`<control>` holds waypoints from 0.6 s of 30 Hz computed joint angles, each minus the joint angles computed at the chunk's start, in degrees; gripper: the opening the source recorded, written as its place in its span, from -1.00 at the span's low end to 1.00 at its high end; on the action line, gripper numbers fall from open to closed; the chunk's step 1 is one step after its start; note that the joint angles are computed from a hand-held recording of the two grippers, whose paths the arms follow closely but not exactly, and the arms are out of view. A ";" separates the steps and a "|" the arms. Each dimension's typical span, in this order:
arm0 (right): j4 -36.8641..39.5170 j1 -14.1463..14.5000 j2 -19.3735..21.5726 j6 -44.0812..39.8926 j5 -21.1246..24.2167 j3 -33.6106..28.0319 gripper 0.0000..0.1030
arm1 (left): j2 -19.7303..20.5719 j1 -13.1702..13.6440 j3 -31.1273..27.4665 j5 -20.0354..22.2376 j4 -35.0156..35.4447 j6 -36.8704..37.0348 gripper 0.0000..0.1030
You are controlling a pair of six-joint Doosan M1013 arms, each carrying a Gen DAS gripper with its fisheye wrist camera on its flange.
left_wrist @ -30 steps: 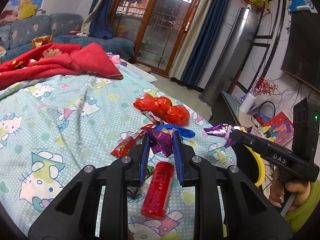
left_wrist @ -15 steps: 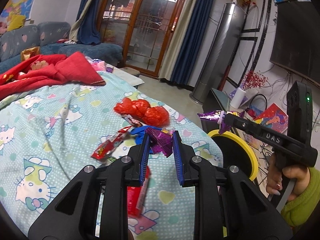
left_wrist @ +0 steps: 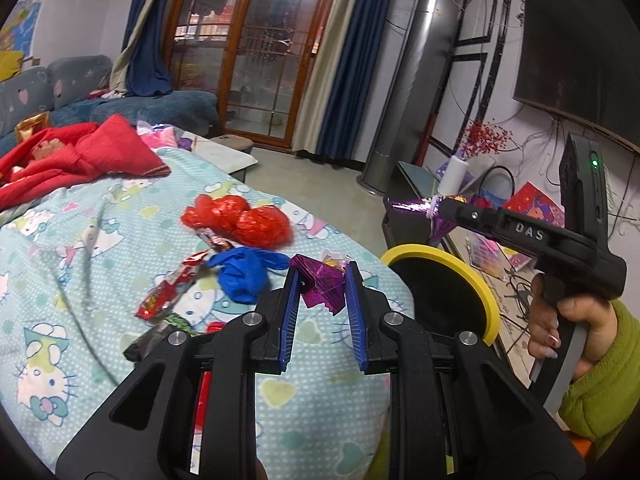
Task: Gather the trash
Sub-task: 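Carry the purple wrappers over the yellow bin with both tools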
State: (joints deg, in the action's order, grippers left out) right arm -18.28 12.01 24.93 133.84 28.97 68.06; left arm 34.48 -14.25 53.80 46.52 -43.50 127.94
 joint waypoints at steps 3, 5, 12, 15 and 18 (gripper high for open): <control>-2.01 -0.35 -0.48 2.86 -0.23 0.80 -0.51 | -0.04 -0.55 0.11 0.40 -0.14 1.07 -0.68; -4.01 -0.55 -0.85 5.45 -0.08 1.39 -0.51 | -0.01 -0.87 0.07 0.69 -0.30 1.74 -0.68; -9.97 -1.23 -2.00 13.30 0.47 3.22 -0.51 | 0.26 -2.39 -0.33 2.04 -1.26 5.07 -0.68; -12.54 -1.43 -2.39 16.08 0.78 3.95 -0.51 | 0.48 -3.10 -0.68 2.91 -1.20 6.06 -0.68; -15.07 -1.61 -2.68 18.92 1.54 4.51 -0.51 | 0.83 -3.72 -1.21 3.84 -0.98 6.90 -0.68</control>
